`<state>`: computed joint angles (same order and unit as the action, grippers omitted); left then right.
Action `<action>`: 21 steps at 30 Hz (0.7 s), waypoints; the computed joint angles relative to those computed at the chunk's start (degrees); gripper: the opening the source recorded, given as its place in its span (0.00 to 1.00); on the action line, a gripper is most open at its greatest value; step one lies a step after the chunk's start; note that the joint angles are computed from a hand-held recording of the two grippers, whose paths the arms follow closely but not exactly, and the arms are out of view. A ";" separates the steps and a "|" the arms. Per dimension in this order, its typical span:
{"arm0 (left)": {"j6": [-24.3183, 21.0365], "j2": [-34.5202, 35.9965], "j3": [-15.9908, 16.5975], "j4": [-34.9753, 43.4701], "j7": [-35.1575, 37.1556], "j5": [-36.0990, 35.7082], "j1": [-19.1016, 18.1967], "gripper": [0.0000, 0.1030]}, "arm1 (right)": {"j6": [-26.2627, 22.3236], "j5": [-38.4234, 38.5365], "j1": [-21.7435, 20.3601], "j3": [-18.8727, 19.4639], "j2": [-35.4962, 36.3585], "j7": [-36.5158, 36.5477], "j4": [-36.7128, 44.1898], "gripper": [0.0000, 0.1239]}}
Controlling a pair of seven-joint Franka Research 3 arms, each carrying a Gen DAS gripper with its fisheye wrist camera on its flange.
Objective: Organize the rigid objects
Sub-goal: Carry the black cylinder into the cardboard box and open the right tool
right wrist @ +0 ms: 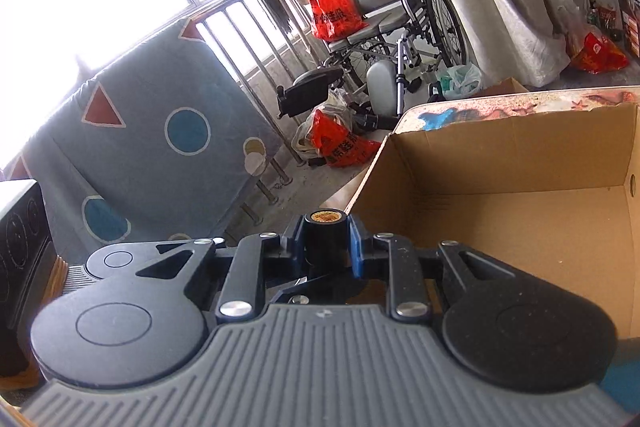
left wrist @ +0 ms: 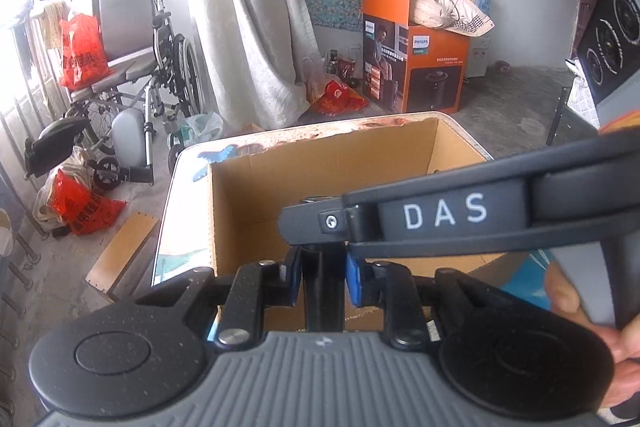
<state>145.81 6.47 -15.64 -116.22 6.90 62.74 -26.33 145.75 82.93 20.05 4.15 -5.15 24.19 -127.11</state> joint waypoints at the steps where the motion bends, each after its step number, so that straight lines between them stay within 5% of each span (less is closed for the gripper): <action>1: 0.69 0.91 0.27 0.76 2.52 -2.54 0.79 0.23 | -1.05 -3.27 -0.28 -0.10 2.38 3.57 2.44 0.17; 8: 1.68 7.65 2.22 6.08 16.78 -16.81 3.49 0.24 | -8.02 -22.61 -2.95 1.46 18.30 23.49 18.73 0.17; 16: 0.08 11.96 4.34 9.70 21.29 -22.13 3.23 0.30 | -14.32 -37.50 -4.11 3.90 35.10 36.50 36.69 0.17; 21: -0.19 12.54 5.36 10.58 21.62 -21.82 2.59 0.33 | -13.96 -43.48 -3.78 5.40 42.36 40.33 44.89 0.19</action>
<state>145.62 19.01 -10.28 -105.64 28.51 40.92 -23.74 131.79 39.45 16.27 9.55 37.21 64.51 -82.22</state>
